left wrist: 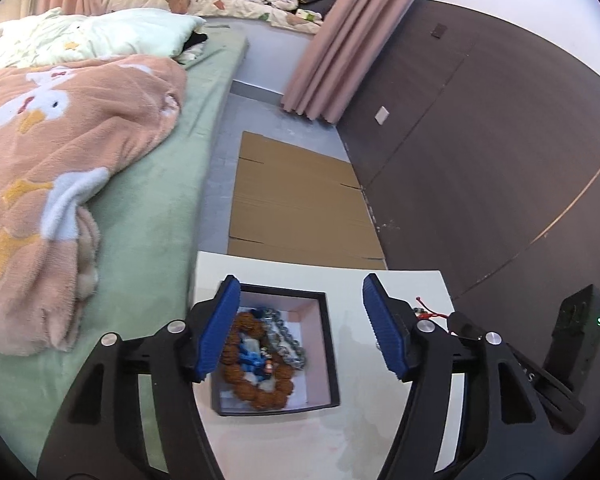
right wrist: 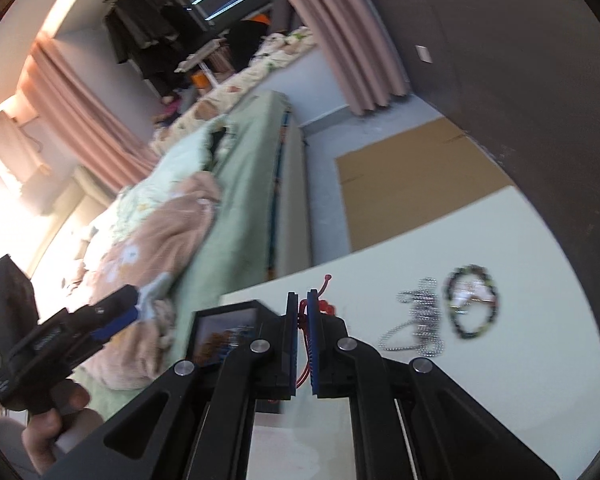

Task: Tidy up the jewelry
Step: 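Lower the red string bracelet into the box and open the right tool, then reach the left tool to the silver chain and close on it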

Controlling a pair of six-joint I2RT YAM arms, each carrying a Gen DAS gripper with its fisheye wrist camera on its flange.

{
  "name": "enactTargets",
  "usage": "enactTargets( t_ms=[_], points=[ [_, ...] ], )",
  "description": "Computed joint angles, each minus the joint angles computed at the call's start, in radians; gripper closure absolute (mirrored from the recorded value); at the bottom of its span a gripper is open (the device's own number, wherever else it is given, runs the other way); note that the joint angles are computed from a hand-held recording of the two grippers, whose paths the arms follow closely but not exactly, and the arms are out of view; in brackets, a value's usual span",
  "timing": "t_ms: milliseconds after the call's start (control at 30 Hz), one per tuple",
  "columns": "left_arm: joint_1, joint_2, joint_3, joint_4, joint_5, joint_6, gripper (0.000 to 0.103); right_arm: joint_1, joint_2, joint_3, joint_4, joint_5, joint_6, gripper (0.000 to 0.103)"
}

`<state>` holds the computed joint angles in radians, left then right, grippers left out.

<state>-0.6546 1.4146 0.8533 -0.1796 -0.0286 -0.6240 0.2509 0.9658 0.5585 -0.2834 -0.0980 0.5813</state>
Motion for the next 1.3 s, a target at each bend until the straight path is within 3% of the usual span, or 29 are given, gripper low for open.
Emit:
enactTargets(
  t_ms=[267,500,600,633,667,1033,1300],
  points=[
    [0.076,-0.022,-0.021,-0.039,0.026,0.02,0.021,0.151,0.08,0.024,0.123,0.036,0.067,0.098],
    [0.123,-0.015,-0.038,-0.039,0.066,0.027,0.015,0.237,0.192,0.064,0.215,0.066,0.088,0.098],
    [0.139,-0.018,-0.042,-0.038,0.082,0.038,0.013,0.251,0.266,0.104,0.201,0.043,0.083,0.085],
    [0.143,-0.021,-0.046,-0.037,0.084,0.038,0.012,0.248,0.278,0.105,0.198,0.041,0.086,0.066],
    [0.148,-0.023,-0.049,-0.037,0.087,0.038,0.012,0.248,0.272,0.097,0.195,0.07,0.097,0.062],
    [0.114,-0.006,-0.032,-0.033,0.074,0.028,0.012,0.035,0.079,0.018,0.027,0.021,0.067,0.059],
    [0.012,0.016,0.009,-0.046,-0.019,0.017,0.012,-0.084,0.009,0.013,-0.075,-0.012,-0.024,0.043]
  ],
)
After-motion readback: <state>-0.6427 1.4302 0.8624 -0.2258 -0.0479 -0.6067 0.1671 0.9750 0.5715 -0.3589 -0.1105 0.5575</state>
